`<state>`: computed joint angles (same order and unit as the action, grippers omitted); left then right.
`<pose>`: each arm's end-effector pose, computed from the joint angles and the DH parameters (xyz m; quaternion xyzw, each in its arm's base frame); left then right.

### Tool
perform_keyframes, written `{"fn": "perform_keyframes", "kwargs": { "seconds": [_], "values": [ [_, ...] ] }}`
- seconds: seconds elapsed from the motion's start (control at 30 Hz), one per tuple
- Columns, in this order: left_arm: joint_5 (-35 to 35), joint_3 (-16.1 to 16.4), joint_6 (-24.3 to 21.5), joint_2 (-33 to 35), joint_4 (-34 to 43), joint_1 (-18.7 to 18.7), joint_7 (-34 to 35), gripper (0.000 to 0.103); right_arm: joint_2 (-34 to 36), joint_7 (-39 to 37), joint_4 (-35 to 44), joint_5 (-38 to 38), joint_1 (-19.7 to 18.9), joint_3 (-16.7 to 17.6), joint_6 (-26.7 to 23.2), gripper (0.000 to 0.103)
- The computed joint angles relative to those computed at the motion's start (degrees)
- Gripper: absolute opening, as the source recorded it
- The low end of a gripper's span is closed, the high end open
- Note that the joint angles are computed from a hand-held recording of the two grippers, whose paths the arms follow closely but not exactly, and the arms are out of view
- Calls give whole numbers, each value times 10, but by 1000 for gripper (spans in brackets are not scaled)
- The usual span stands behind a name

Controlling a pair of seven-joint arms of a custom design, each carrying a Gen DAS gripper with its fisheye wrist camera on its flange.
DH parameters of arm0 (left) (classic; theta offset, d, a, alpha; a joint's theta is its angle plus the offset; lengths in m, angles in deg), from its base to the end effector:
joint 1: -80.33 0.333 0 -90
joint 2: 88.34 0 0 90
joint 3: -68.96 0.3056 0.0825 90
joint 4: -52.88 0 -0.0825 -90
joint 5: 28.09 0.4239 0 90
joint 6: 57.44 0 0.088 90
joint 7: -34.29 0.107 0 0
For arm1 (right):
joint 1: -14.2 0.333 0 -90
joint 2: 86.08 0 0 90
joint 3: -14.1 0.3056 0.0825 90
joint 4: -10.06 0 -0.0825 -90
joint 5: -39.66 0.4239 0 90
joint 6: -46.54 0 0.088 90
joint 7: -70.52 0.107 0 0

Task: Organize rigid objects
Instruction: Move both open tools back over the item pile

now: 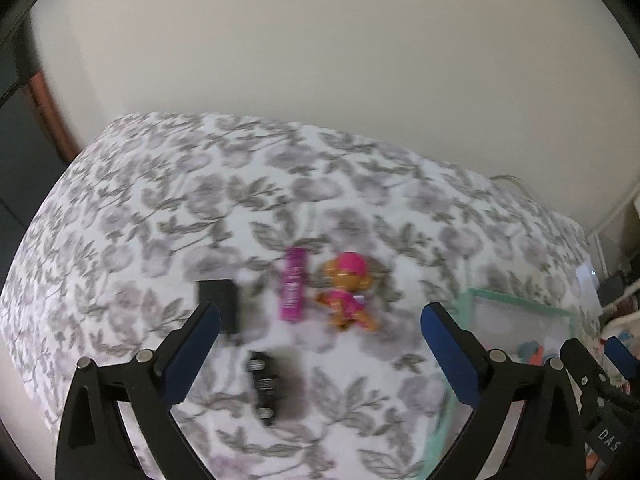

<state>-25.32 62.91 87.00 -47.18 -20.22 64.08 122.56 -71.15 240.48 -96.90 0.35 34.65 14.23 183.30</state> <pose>0.7609 -0.2874 0.3638 -0.5547 0.7896 -0.2261 0.1332 0.6345 0.2319 0.3741 -0.4521 0.8445 -0.2476 0.1453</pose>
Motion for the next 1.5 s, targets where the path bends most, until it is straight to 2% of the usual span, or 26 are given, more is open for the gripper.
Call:
{"fn": "perform_keyframes", "kwargs": {
  "seconds": [0.1, 0.27, 0.43, 0.67, 0.83, 1.0, 1.1, 1.3, 1.4, 1.5],
  "values": [
    [2, 14, -1, -7, -9, 8, -19, 100, 35, -22, 40, 12, 5, 5, 1, 99],
    [4, 27, -13, -15, -16, 31, -47, 100, 94, -58, 103, 41, 18, 7, 52, 99],
    [15, 37, -21, -16, -20, 46, -68, 100, 157, -109, 173, 90, 30, 10, 81, 99],
    [19, 40, -62, 15, 19, 62, -81, 100, 240, -187, 267, 164, 45, 14, 81, 99],
    [52, 54, -97, 46, 54, 53, -94, 100, 304, -238, 341, 213, 49, 21, 62, 99],
    [33, 37, -150, 94, 105, 67, -92, 100, 350, -276, 396, 249, 53, 23, 43, 99],
    [43, 46, -158, 104, 112, 60, -105, 100, 374, -294, 430, 263, 58, 22, 30, 99],
    [37, 41, -169, 110, 117, 66, -112, 100, 418, -309, 485, 286, 64, 18, 8, 99],
    [32, 37, -166, 109, 117, 69, -113, 100, 441, -309, 519, 277, 77, 2, -18, 98],
    [23, 31, -178, 123, 139, 72, -103, 100, 442, -299, 524, 263, 86, -11, -25, 87]
  ]
}}
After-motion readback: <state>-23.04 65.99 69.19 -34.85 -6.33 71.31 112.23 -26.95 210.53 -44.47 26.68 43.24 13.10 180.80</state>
